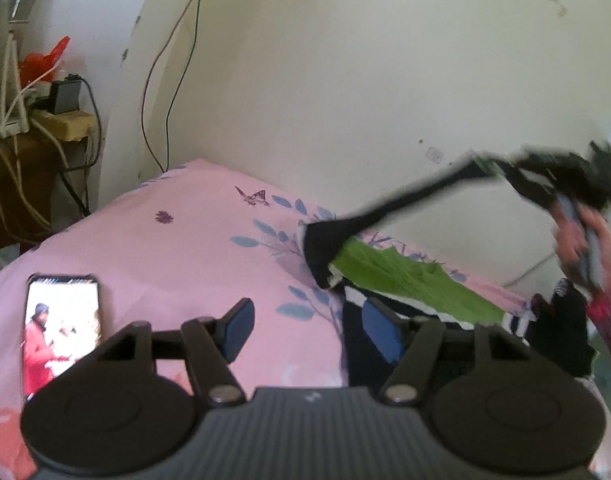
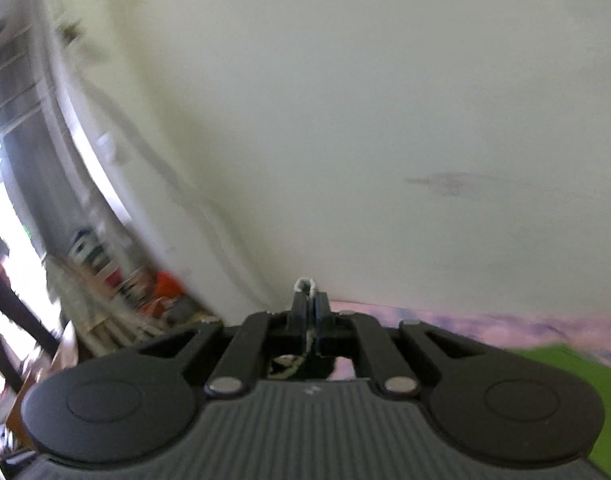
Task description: Fold small clothes
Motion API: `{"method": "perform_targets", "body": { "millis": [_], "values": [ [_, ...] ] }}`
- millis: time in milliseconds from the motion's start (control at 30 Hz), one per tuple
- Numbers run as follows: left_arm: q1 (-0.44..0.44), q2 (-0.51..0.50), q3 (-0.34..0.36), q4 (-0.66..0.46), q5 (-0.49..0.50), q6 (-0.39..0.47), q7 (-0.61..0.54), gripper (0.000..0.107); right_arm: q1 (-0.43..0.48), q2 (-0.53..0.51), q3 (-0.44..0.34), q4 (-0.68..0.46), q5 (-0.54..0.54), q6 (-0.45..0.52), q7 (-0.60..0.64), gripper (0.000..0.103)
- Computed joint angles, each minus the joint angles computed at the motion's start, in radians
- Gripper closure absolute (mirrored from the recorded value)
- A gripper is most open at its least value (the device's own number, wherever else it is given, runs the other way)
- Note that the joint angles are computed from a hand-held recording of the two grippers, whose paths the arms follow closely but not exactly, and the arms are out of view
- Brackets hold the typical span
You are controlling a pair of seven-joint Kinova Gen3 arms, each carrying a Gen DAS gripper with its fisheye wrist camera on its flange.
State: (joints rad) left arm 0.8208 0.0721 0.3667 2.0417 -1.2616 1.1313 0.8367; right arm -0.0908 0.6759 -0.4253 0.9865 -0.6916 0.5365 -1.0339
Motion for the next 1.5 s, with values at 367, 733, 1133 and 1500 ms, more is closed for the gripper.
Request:
{"method": "perform_targets", "body": {
  "millis": [367, 733, 1133, 1500],
  "values": [
    [-0.185, 0.237, -0.102, -0.366, 0.082, -0.178, -0.388, 0.042, 0.264, 0.043, -0.040, 0.233, -0.009, -0.089, -0.107, 0.099],
    [-0.266, 0.565, -0.197, -0.756, 0.313, -0.166, -0.725, 0.058, 0.363, 0.080, -0.167, 0.307, 0.059, -0.167, -0.069, 0.055],
    [-0.035, 0.644, -0.491, -0.855, 0.387, -0.087, -0.839, 0.081, 0.226, -0.025, -0.034, 0.501, 0.419, -0.486, -0.389, 0.098],
    [0.137, 0.519, -0.581, -0.632, 0.144, -0.268, -0.537, 0.044, 0.533, -0.119, -0.444, 0.879, 0.645, -0.761, -0.447, 0.055]
  ]
}}
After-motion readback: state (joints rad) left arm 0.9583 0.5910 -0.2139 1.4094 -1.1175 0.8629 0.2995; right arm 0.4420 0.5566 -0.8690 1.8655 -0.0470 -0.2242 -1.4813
